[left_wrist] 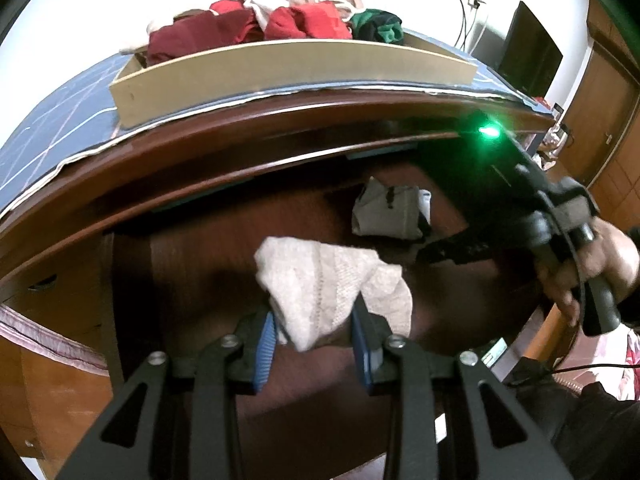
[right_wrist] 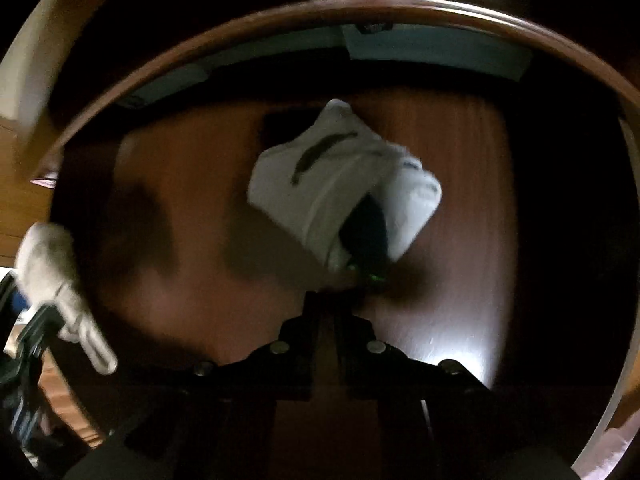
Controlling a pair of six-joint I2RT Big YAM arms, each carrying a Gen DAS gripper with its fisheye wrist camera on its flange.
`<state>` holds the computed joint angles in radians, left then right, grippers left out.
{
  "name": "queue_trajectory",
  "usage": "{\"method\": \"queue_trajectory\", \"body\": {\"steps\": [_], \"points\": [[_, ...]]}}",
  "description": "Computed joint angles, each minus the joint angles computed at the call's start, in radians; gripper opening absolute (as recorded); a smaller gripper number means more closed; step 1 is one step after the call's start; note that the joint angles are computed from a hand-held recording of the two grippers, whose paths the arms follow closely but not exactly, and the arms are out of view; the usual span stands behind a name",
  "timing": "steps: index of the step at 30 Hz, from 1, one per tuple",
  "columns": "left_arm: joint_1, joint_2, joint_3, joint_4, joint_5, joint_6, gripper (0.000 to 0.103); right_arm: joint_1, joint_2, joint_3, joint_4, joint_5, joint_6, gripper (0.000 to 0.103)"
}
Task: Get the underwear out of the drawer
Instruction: 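Lift both held socks up out of the drawer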
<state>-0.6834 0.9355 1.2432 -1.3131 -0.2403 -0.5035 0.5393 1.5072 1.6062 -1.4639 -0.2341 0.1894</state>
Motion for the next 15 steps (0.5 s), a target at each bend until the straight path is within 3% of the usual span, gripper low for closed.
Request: {"method": "queue_trajectory", "body": {"steps": [5,11,13,15], "points": [[0.005,0.013,0.011,-0.002,-0.004,-0.001,0.032,0.018,-0.073,-0.028,0.096,0.068,-0.043,0.013],[-0.019,0.010,0.024,-0.008,-0.021,-0.008,0.032,0.043,-0.005,0.033,0.103,0.117,-0.155,0.041],[-0.015,0.004,0.022,-0.013,-0.022,-0.014,0.032,0.053,0.002,0.026,0.112,0.118,-0.170,0.042],[-0.005,0.001,0.019,-0.020,-0.017,-0.021,0.032,0.078,0.060,0.096,0.076,0.136,-0.179,0.042]]}}
